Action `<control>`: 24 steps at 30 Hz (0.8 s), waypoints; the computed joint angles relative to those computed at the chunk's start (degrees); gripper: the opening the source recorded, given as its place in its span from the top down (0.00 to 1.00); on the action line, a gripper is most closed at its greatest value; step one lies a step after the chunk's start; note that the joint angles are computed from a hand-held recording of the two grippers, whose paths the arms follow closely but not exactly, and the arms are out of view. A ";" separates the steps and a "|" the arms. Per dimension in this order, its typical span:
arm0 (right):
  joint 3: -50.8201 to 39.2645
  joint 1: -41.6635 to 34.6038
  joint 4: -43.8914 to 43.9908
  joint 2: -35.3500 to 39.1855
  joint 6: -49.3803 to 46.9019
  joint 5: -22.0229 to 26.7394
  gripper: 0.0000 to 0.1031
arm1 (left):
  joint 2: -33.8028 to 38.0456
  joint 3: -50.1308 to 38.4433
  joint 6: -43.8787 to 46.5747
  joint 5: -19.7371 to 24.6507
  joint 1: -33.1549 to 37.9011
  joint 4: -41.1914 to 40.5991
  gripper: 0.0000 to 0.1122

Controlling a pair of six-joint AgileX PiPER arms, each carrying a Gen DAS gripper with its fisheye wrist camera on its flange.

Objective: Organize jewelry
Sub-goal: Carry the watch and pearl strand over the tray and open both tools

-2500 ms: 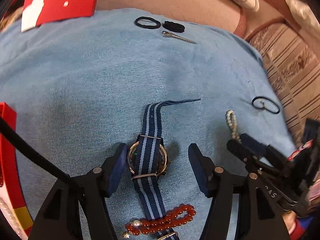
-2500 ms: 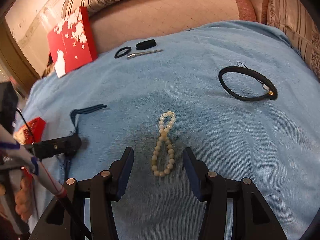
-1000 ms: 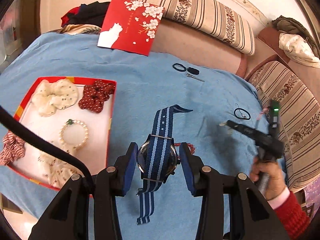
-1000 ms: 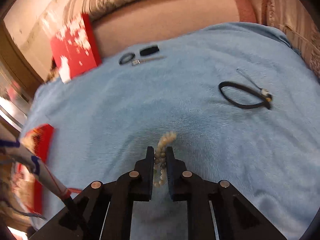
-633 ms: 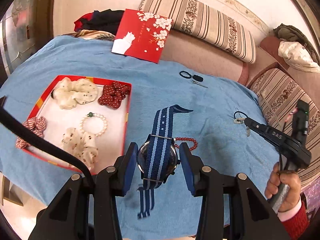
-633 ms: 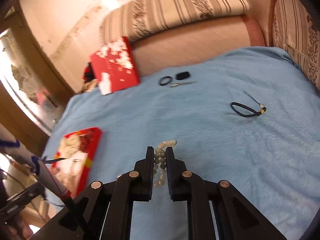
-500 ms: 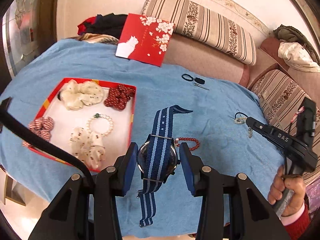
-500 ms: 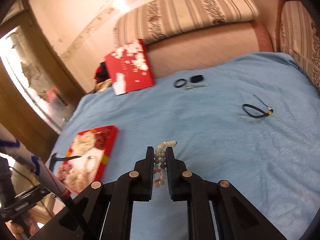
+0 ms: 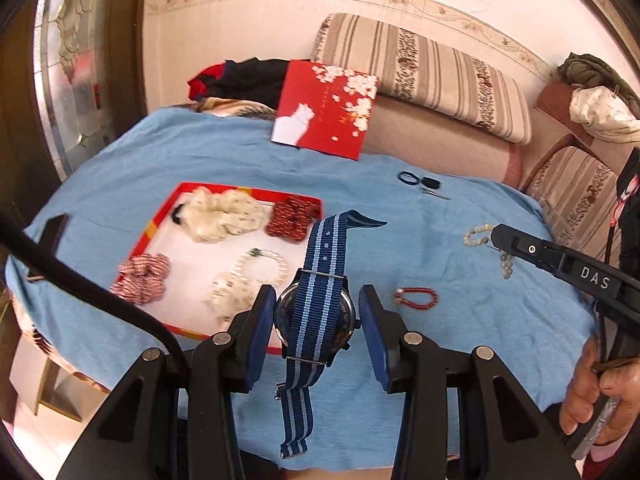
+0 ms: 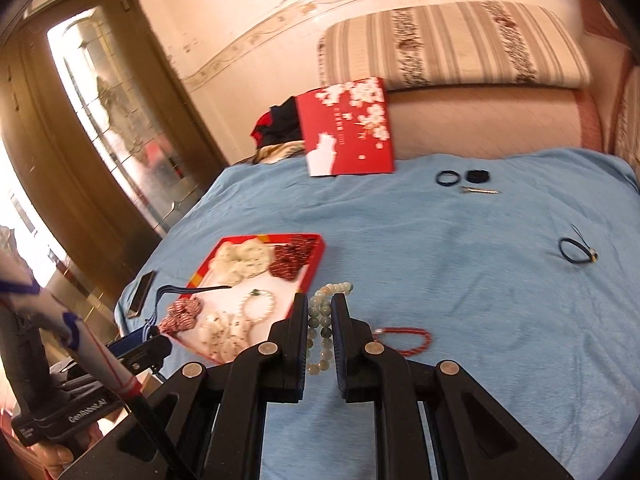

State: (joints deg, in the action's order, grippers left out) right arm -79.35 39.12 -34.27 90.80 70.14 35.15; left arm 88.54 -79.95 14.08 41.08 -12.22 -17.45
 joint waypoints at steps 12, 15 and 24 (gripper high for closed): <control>-21.41 1.77 9.30 14.85 -13.51 5.86 0.88 | 5.21 -4.75 6.44 0.76 7.25 -1.37 0.63; -26.79 1.82 11.29 18.46 -16.37 7.43 0.88 | 7.94 -8.18 8.53 2.52 8.87 -2.28 0.63; -44.90 0.93 17.84 30.13 -24.84 13.73 0.88 | 16.45 -20.47 11.25 7.51 11.75 -2.36 0.63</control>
